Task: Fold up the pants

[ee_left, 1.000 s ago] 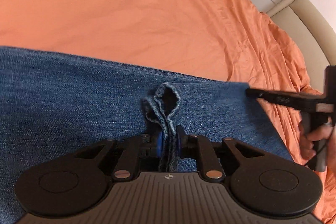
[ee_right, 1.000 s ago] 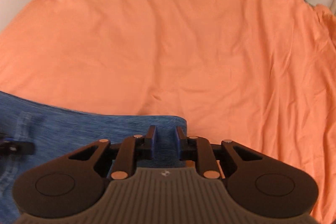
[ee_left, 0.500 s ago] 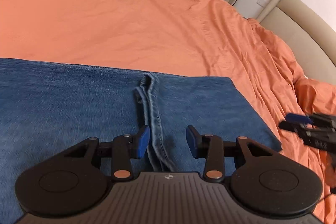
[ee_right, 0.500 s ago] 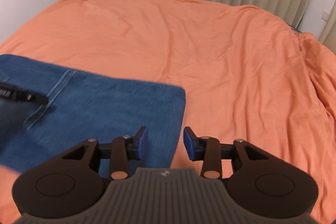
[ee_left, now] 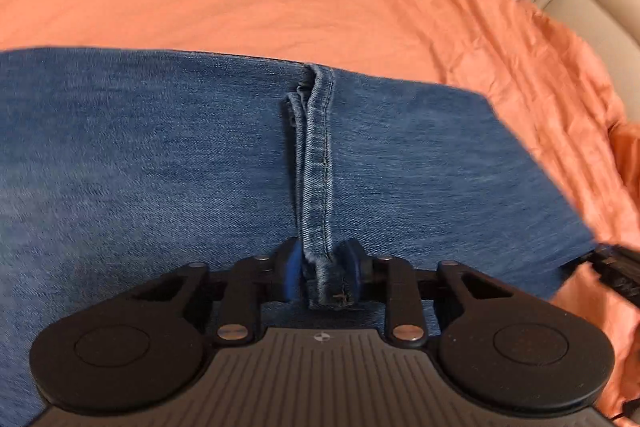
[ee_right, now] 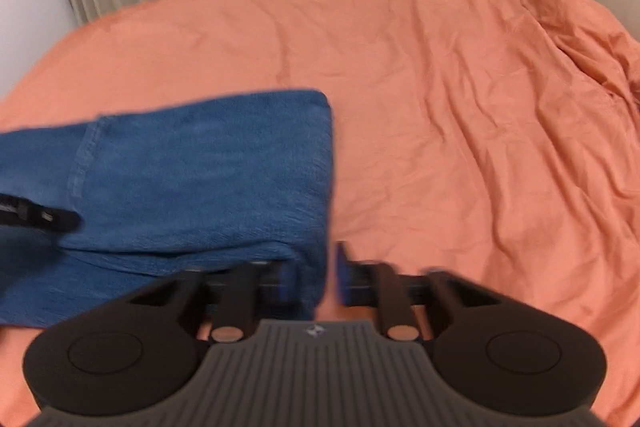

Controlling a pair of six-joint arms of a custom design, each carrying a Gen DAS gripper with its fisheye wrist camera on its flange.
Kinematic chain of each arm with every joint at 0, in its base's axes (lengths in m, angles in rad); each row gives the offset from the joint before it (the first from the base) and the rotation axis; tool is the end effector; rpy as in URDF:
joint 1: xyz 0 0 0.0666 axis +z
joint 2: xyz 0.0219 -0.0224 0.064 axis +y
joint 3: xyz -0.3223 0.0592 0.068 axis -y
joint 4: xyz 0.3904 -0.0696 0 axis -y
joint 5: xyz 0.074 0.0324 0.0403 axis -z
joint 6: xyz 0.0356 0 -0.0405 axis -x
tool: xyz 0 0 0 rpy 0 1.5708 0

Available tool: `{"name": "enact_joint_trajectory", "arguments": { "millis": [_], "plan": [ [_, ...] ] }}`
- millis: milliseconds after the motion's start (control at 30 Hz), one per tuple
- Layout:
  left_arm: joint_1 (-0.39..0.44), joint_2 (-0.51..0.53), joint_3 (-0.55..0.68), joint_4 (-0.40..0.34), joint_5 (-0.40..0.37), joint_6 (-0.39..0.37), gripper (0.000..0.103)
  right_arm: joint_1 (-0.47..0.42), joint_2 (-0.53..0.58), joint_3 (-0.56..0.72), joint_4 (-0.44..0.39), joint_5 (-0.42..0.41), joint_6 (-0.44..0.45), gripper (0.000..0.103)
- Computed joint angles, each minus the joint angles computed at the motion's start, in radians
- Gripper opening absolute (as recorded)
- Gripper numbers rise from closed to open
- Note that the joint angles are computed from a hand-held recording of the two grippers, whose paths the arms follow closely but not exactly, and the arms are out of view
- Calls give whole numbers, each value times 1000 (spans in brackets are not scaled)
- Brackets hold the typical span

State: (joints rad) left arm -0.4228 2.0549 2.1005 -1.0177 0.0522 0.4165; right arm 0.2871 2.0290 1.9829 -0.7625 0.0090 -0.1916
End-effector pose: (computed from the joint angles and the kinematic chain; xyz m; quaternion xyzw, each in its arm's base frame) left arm 0.6225 -0.2826 0.3114 0.0107 0.9552 -0.1429 0.2591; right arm 0.6629 0.1950 0.2922 -0.0426 0.9273 0.0841 0.3623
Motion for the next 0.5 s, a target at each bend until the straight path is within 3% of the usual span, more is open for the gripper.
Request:
{"name": "enact_joint_trajectory", "arguments": {
  "millis": [100, 233, 367, 467, 500],
  "plan": [
    [-8, 19, 27, -27, -26, -42, 31, 2, -46, -60, 45, 20, 94, 0],
    [-4, 18, 10, -18, -10, -54, 32, -40, -11, -37, -27, -67, 52, 0],
    [1, 16, 9, -17, 6, -56, 32, -32, 12, -13, -66, -57, 98, 0],
    [11, -7, -20, 5, 39, -22, 33, -40, 23, 39, -137, -75, 112, 4],
    [16, -28, -49, 25, 52, -7, 35, -42, 20, 45, -153, -74, 123, 11]
  ]
}}
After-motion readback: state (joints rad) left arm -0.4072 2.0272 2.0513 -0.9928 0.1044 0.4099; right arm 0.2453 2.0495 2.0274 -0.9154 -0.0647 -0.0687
